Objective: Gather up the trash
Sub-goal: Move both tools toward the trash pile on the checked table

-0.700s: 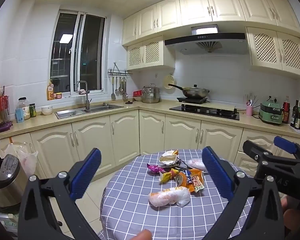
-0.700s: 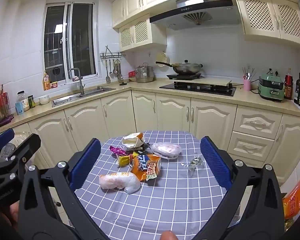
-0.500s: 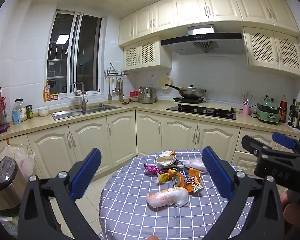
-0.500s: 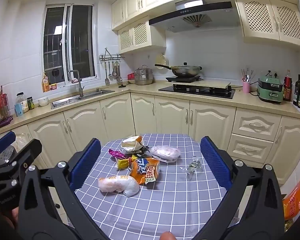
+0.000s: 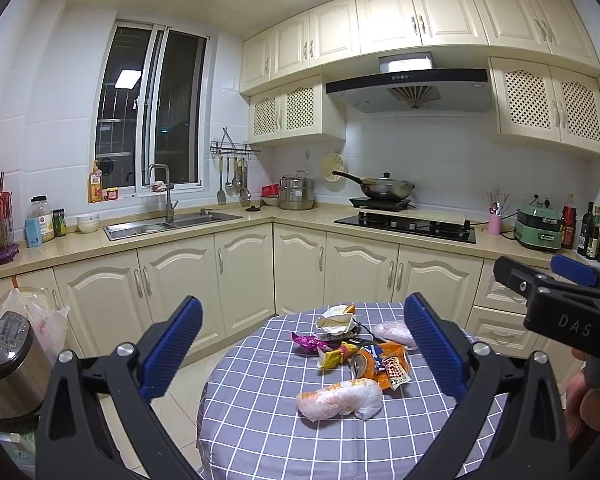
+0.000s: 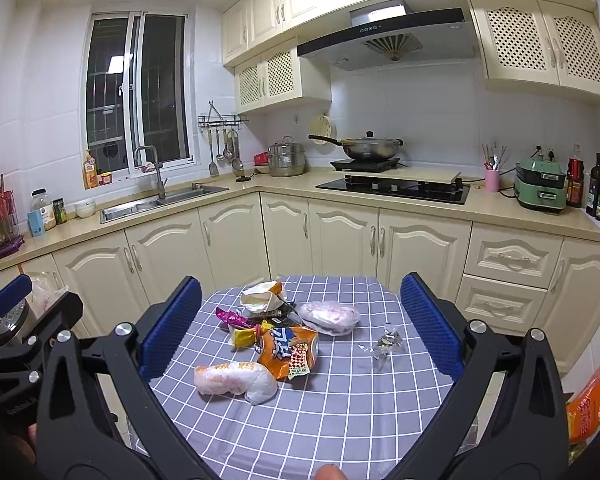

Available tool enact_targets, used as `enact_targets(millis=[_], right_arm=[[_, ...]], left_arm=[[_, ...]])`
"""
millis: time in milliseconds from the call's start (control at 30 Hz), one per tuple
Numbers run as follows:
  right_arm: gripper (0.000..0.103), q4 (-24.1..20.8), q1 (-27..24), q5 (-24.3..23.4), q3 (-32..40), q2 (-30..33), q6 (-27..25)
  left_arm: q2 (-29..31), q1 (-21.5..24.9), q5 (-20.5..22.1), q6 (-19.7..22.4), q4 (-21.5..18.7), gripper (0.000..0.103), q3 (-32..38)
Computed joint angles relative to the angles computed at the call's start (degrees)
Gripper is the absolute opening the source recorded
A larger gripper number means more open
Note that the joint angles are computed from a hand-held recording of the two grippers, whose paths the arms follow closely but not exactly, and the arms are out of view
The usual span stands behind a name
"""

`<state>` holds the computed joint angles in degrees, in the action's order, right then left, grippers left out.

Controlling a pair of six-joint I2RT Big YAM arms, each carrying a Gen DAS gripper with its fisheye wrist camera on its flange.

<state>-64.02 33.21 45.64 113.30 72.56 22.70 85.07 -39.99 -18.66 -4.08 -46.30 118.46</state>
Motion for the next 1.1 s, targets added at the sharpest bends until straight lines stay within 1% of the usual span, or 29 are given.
enact_targets(millis=[333,567,800,967,1100], right_arm=[[0.097,0.43,-0.17,-0.25,0.35,0.30,-0.90],[0.097,-0.24,-0.15,-0.18,1.14,0.86,-0.73],[0.097,-0.42,-0.77,-1.16,1.88,1.74,-1.37],[0.097,-0.49,-2.30,-3.14,1.70,2.48,-1.75],[0.097,-0.64,-4.21,-4.99,0.22,2.55,-1.30]], left_arm=[[0.01,0.19,0.45,0.08,0.66,0.099,-0.44],[0.12,0.42,0.81,0.39,1.01,0.099,-0.78],[0.72,0.97,1.28,0.43,0.98,0.099,-0.71],[2.18,1.72,2.16,0.24,-0.09,0.099,-0.01],[4.25,2.61,3.59,0.39,-1.86,0.099,0.78]])
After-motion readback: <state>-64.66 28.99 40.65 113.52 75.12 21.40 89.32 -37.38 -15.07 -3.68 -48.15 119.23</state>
